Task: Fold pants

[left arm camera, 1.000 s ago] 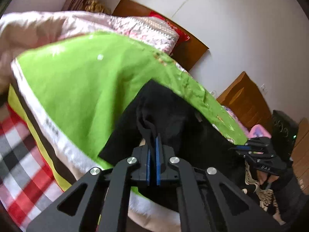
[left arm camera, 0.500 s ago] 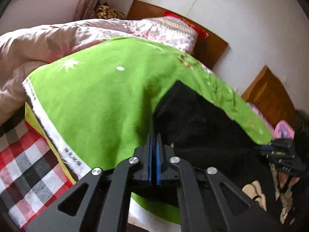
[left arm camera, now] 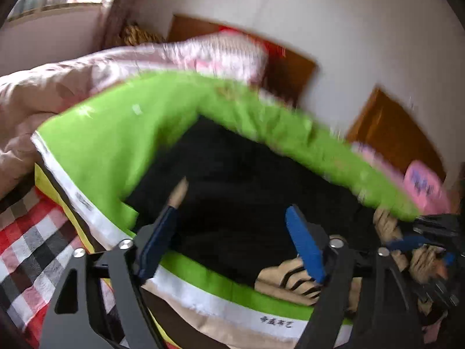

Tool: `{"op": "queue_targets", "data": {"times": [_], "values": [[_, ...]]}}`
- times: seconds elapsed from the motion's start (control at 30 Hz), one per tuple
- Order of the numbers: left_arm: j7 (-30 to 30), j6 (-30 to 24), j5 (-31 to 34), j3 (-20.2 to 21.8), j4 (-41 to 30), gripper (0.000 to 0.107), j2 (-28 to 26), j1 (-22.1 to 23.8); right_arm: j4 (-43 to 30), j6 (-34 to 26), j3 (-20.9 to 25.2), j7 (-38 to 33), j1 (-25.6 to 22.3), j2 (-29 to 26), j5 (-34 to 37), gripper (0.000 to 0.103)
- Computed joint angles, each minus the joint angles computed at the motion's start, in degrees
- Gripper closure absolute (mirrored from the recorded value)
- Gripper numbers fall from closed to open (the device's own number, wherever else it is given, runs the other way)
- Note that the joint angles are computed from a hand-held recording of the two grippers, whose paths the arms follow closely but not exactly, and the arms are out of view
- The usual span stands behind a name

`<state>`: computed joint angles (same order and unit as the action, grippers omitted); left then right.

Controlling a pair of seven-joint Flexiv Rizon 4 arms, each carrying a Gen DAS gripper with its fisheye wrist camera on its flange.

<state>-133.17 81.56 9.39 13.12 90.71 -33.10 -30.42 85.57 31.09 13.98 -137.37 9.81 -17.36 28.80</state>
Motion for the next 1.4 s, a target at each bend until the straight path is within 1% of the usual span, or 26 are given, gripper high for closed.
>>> {"op": "queue_targets", "data": {"times": [0.07, 0.1, 0.13, 0.17, 0.2, 0.23, 0.27, 0.33, 0.4, 0.43, 0.47, 0.5, 0.6, 0.7, 0.77, 0.83, 0.87, 0.93, 0.97, 1.03, 1.1, 1.13, 1.17, 1.3, 1.37, 1.4], "values": [[-1.49, -5.08, -0.65, 0.8, -1.52, 0.027, -1.14, -0.72, 1.55, -3.8, 0.35, 0.61, -0.55, 1.19, 0.7, 0.044], [-2.74, -3.38, -0.75, 0.19, -0.68, 0.027, -1.13, -0.06, 3.34, -4.41, 0.45, 0.54, -0.57, 2.29, 0.77, 0.043], [-4.83, -4.06, 0.0, 1.29, -0.75, 0.027, -0.77, -1.0, 5.46, -3.44, 0.47, 0.16, -0.51, 3.69, 1.0, 0.042], [-7.63, -6.9, 0.97, 4.04, -1.52, 0.027, -0.38, -3.36, 6.85, -2.69, 0.41, -0.4, -0.54, 4.86, 1.68, 0.042], [-12.37, -10.85, 3.47, 8.01, -2.59, 0.027, 0.23, -6.84, 8.14, -3.56, 0.31, -0.61, -1.05, 6.4, 3.28, 0.042], [-16.73, -12.17, 6.06, 10.76, -2.47, 0.027, 1.23, -9.39, 9.08, -3.72, -0.05, -0.95, -1.48, 7.69, 4.98, 0.042], [-20.99, -10.09, 8.66, 12.51, -1.47, 0.027, 2.49, -11.37, 10.22, -3.56, -0.5, -1.44, -2.02, 9.2, 7.01, 0.042], [-26.55, -6.26, 12.56, 13.9, -0.37, 0.021, 3.9, -13.52, 13.35, -0.7, -1.96, -1.97, -3.19, 12.91, 11.13, 0.042], [-30.26, -3.05, 16.21, 13.96, -0.82, 0.011, 4.4, -15.73, 17.97, 5.55, -3.57, -1.32, -3.91, 17.25, 14.15, 0.041], [-30.06, -1.93, 17.01, 12.42, -1.32, 0.01, 4.36, -15.45, 20.38, 9.27, -4.33, 0.04, -4.04, 19.1, 14.23, 0.041], [-28.94, -1.67, 17.04, 9.81, -2.84, 0.01, 3.65, -14.82, 22.18, 12.29, -4.92, 1.57, -3.87, 20.34, 13.65, 0.041], [-26.58, -1.71, 16.52, 6.16, -4.05, 0.009, 3.06, -13.47, 25.44, 17.09, -5.53, 4.35, -4.42, 22.42, 11.83, 0.041], [-17.68, -1.29, 13.68, -3.28, -8.85, 0.008, -0.31, -10.58, 32.53, 24.69, -7.1, 11.01, -6.39, 27.33, 5.44, 0.037], [-8.51, -2.55, 9.69, -9.68, -14.34, 0.008, -4.43, -10.05, 38.54, 29.43, -9.78, 16.33, -9.94, 32.83, 1.72, 0.026], [-2.96, -4.48, 8.24, -11.86, -17.95, 0.006, -6.7, -10.95, 41.98, 31.26, -12.3, 18.2, -12.4, 36.2, 0.07, 0.026], [0.98, -8.27, 7.37, -11.67, -23.26, 0.006, -9.54, -13.36, 44.85, 32.04, -16.75, 19.03, -14.94, 39.32, -0.04, 0.026], [3.12, -9.74, 6.36, -12.22, -25.58, 0.006, -10.92, -13.93, 45.31, 32.72, -19.32, 18.37, -15.08, 39.36, 0.2, 0.026], [8.1, -12.42, 4.03, -14.11, -30.45, 0.006, -13.98, -14.86, 47.48, 35.81, -23.28, 19.46, -17.73, 39.74, -0.97, 0.026], [10.39, -14.83, 3.29, -14.19, -34.4, 0.006, -16.14, -15.98, 47.88, 36.33, -25.04, 19.65, -17.62, 39.94, -1.07, 0.026], [13.67, -18.38, 2.14, -13.79, -40.94, 0.006, -19.84, -17.93, 47.32, 36.88, -31.03, 17.62, -16.38, 39.52, 2.63, 0.029], [16.35, -21.96, 1.45, -13.01, -47.71, 0.006, -23.63, -19.84, 46.36, 36.15, -35.64, 15.31, -15.37, 38.92, 6.26, 0.036], [16.68, -23.47, 2.7, -13.83, -49.93, 0.006, -24.82, -20.12, 45.78, 36.02, -37.24, 13.81, -14.74, 38.28, 8.19, 0.037], [18.91, -25.58, 0.71, -12.78, -54.01, 0.006, -27.42, -21.2, 45.33, 35.51, -38.27, 12.48, -14.53, 38.06, 9.84, 0.039], [22.38, -35.44, -1.05, -11.64, -69.1, 0.006, -36.05, -22.91, 42.53, 30.79, -42.02, 7.05, -13.78, 36.53, 17.24, 0.041], [22.75, -39.18, 0.3, -9.07, -76.36, 0.006, -39.93, -24.01, 40.9, 29.33, -43.4, 4.98, -13.72, 35.12, 21.25, 0.041], [23.51, -39.88, 1.22, -8.02, -77.97, 0.005, -40.84, -24.4, 40.55, 29.39, -43.21, 4.42, -14.05, 34.76, 22.69, 0.041]]}}
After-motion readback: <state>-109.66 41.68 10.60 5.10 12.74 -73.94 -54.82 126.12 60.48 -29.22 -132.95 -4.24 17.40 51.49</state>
